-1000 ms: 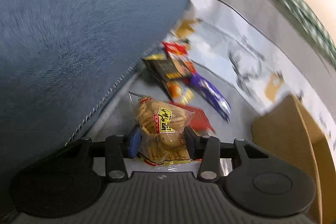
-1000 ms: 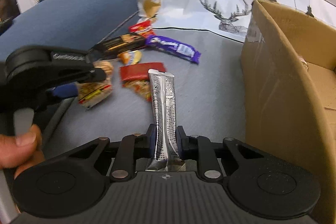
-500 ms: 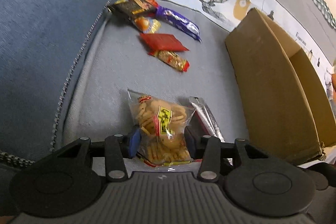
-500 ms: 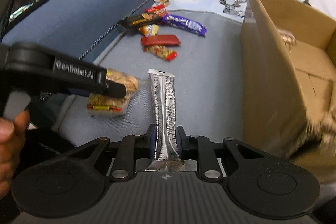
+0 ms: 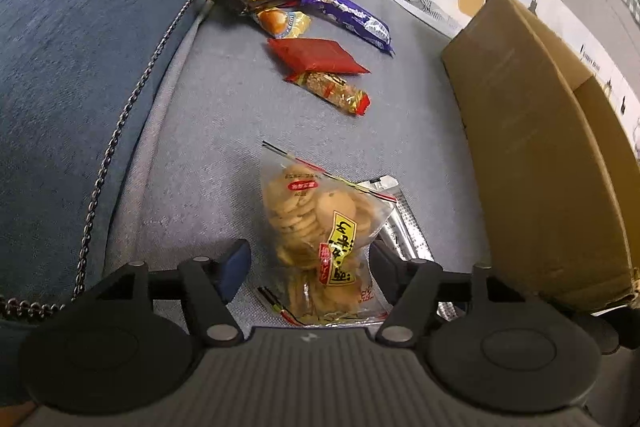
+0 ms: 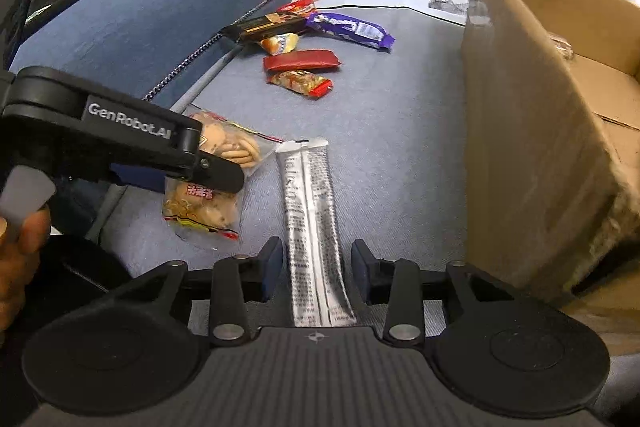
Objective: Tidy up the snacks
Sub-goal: 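Grasp the silver bar with the right tool while the left grasps the cracker bag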
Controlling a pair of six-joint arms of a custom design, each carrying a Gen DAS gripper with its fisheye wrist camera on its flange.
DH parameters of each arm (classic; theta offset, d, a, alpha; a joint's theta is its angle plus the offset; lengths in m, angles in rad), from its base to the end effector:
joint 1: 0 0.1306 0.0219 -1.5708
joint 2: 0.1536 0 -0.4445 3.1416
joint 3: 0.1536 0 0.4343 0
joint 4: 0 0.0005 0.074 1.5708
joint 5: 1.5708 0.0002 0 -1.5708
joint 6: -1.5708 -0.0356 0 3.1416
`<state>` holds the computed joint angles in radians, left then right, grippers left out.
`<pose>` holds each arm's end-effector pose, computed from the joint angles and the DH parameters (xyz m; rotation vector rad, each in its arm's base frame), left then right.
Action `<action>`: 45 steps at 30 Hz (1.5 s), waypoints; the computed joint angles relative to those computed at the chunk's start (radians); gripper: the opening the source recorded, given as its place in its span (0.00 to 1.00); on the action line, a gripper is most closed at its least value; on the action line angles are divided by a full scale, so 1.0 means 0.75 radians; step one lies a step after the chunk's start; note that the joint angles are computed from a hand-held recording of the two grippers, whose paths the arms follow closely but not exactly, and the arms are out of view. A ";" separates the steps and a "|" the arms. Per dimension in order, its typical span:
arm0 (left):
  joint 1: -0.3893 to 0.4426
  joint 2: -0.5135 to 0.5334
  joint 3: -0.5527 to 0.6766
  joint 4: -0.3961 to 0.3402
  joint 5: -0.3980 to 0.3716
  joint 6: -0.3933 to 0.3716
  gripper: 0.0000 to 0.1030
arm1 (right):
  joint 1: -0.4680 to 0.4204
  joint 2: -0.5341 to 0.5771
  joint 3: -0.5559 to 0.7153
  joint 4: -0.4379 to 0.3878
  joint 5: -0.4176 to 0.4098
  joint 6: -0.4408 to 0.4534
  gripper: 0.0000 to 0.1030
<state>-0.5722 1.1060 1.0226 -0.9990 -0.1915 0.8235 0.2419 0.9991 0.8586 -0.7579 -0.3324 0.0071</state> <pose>0.3141 -0.1948 0.4213 -0.3932 2.6093 -0.2282 0.3258 0.0918 0.3917 -0.4495 2.4284 0.5116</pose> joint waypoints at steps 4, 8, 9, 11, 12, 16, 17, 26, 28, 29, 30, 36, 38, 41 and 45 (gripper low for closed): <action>-0.010 0.027 0.015 -0.008 -0.021 -0.040 0.70 | 0.026 0.001 -0.011 0.038 0.031 0.027 0.39; -0.005 0.021 0.008 0.006 -0.022 -0.028 0.69 | 0.034 -0.006 -0.017 0.051 0.061 0.048 0.28; -0.006 0.017 0.005 0.011 -0.028 -0.023 0.61 | 0.032 -0.010 -0.020 0.055 0.061 0.050 0.25; -0.010 0.011 0.002 0.016 -0.038 -0.020 0.54 | 0.028 -0.017 -0.021 0.057 0.071 0.033 0.22; -0.014 0.006 -0.001 0.021 -0.044 -0.019 0.51 | 0.028 -0.024 -0.020 0.059 0.089 0.016 0.22; -0.015 -0.008 -0.007 0.023 -0.064 0.012 0.51 | 0.021 -0.041 -0.019 0.074 0.115 0.005 0.22; -0.012 -0.012 -0.010 0.025 -0.058 0.021 0.51 | 0.023 -0.039 -0.018 0.071 0.125 0.007 0.22; 0.017 -0.015 -0.015 0.029 0.003 0.015 0.52 | 0.027 -0.007 -0.013 0.025 0.132 -0.002 0.27; 0.020 -0.014 -0.016 0.032 0.007 0.014 0.52 | 0.030 -0.007 -0.014 0.029 0.135 -0.002 0.27; 0.020 -0.014 -0.016 0.032 0.007 0.014 0.52 | 0.029 -0.008 -0.014 0.028 0.134 -0.001 0.27; 0.020 -0.015 -0.016 0.032 0.008 0.013 0.52 | 0.030 -0.007 -0.013 0.028 0.136 -0.002 0.27; 0.016 -0.013 -0.017 0.033 -0.001 0.012 0.52 | 0.032 -0.013 -0.018 0.037 0.142 0.000 0.26; 0.012 -0.012 -0.016 0.036 -0.009 0.009 0.51 | 0.031 -0.019 -0.023 0.047 0.143 0.002 0.24; 0.008 -0.012 -0.017 0.039 -0.018 0.003 0.49 | 0.027 -0.034 -0.031 0.070 0.144 -0.002 0.22; 0.007 -0.026 -0.026 0.056 -0.018 0.006 0.49 | 0.031 -0.068 -0.044 0.126 0.152 0.007 0.22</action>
<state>-0.5667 1.0868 1.0027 -0.9568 -0.2047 0.8280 0.2650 0.9481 0.8258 -0.6636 -0.2181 0.0126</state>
